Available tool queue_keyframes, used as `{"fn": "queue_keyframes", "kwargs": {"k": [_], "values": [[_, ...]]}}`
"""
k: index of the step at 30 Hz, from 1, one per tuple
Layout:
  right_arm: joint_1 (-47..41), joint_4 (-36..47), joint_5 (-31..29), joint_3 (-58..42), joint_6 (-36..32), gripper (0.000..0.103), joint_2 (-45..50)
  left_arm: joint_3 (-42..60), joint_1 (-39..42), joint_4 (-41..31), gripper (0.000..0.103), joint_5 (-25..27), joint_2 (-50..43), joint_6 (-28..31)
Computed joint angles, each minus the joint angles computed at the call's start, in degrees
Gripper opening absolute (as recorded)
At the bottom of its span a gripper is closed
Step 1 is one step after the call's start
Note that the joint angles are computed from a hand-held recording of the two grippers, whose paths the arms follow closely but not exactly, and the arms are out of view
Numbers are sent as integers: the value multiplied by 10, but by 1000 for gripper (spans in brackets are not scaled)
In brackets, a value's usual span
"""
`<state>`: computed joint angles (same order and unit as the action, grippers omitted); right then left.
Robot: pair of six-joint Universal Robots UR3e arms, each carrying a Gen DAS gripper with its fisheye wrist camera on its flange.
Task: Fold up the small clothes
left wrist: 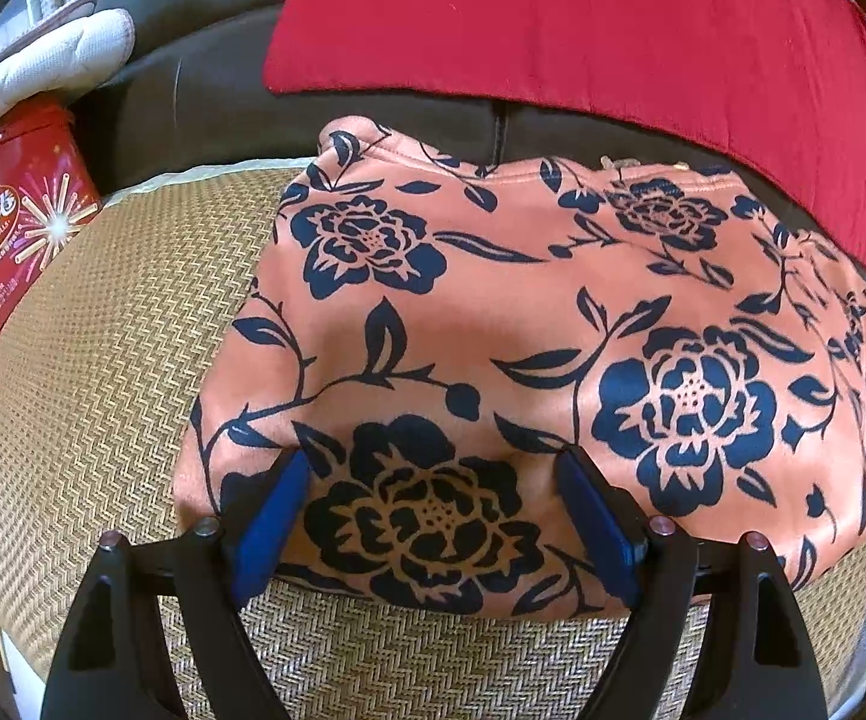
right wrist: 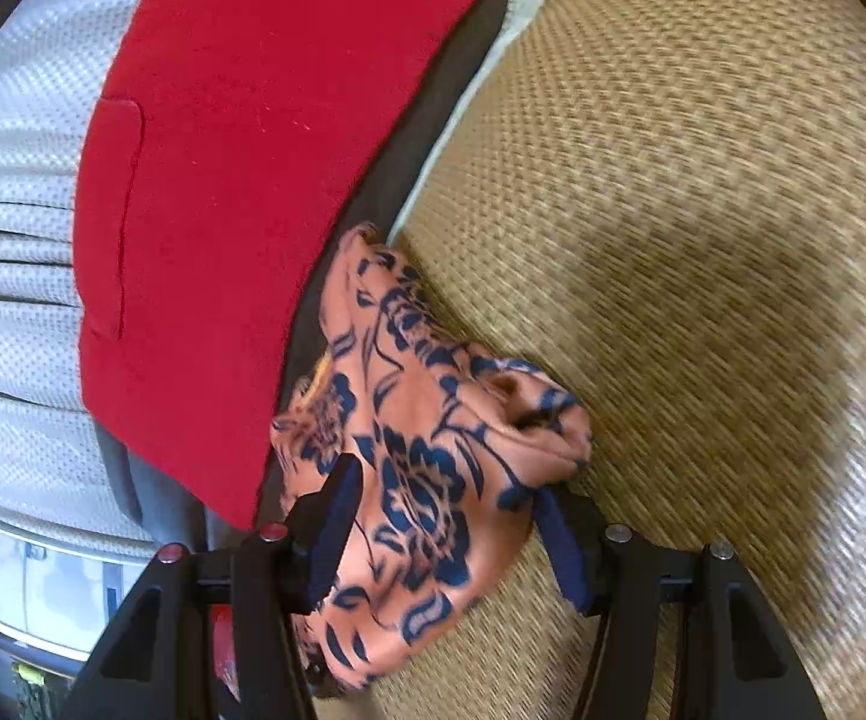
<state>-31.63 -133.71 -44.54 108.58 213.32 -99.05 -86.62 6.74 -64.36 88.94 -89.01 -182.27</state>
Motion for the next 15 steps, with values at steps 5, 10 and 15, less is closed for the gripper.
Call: {"fn": "queue_keyframes", "kwargs": {"k": [5,10,15], "values": [[55,-169,-33,-8,72,61,78,-8,11,15,85,-18,-6,-8],[107,-213,-98,-53,106,46,141,1,12,9,85,-23,-10,5],[126,-200,-139,-75,110,35,160,-9,9,16,85,-18,-8,32]]}}
